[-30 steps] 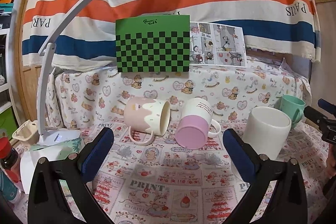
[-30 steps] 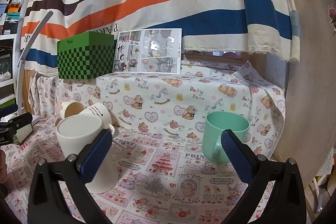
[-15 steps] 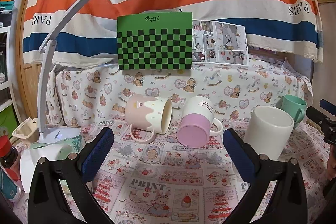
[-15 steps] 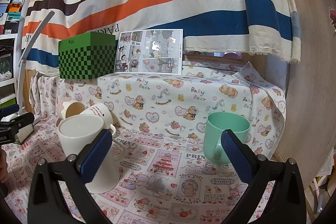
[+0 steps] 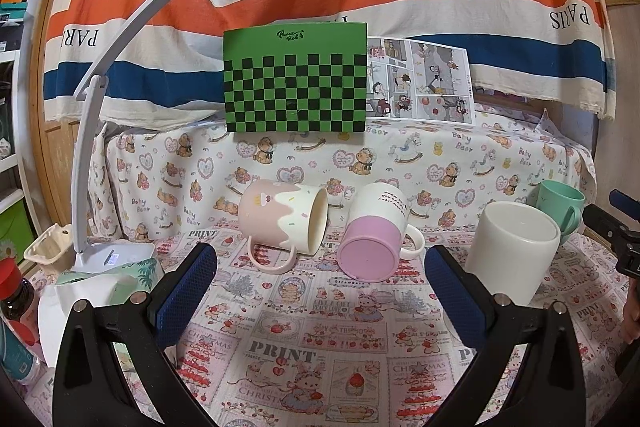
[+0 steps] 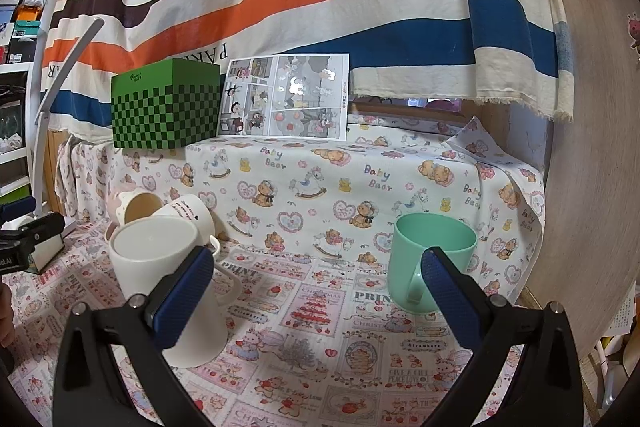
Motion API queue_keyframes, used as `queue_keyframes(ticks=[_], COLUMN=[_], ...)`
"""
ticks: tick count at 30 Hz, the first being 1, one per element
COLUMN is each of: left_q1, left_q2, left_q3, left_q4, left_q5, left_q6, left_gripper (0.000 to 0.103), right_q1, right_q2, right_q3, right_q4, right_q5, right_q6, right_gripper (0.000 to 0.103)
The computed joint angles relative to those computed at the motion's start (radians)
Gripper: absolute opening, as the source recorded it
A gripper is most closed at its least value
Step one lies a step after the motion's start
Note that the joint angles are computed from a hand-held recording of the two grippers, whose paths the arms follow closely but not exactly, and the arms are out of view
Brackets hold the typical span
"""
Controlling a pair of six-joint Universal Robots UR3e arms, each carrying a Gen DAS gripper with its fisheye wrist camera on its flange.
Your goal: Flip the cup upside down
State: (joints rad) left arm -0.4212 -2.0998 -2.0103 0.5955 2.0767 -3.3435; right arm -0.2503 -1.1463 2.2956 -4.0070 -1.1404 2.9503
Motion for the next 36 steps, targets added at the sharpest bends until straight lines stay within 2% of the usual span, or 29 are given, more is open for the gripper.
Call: queue_keyframes(ticks=[36], left_q1=[0.014], left_q2=[0.008], left_q3=[-0.011], left_q4=[-0.004], left_q5=[-0.018], left_q6=[-0.001], left_gripper=[0.103], right_q1=[-0.001], right_q2=[0.01], right_q3=[-0.004], right_q4=[-0.011], right_q5=[-0.008], right_q6=[0.002], right_gripper=[0.103])
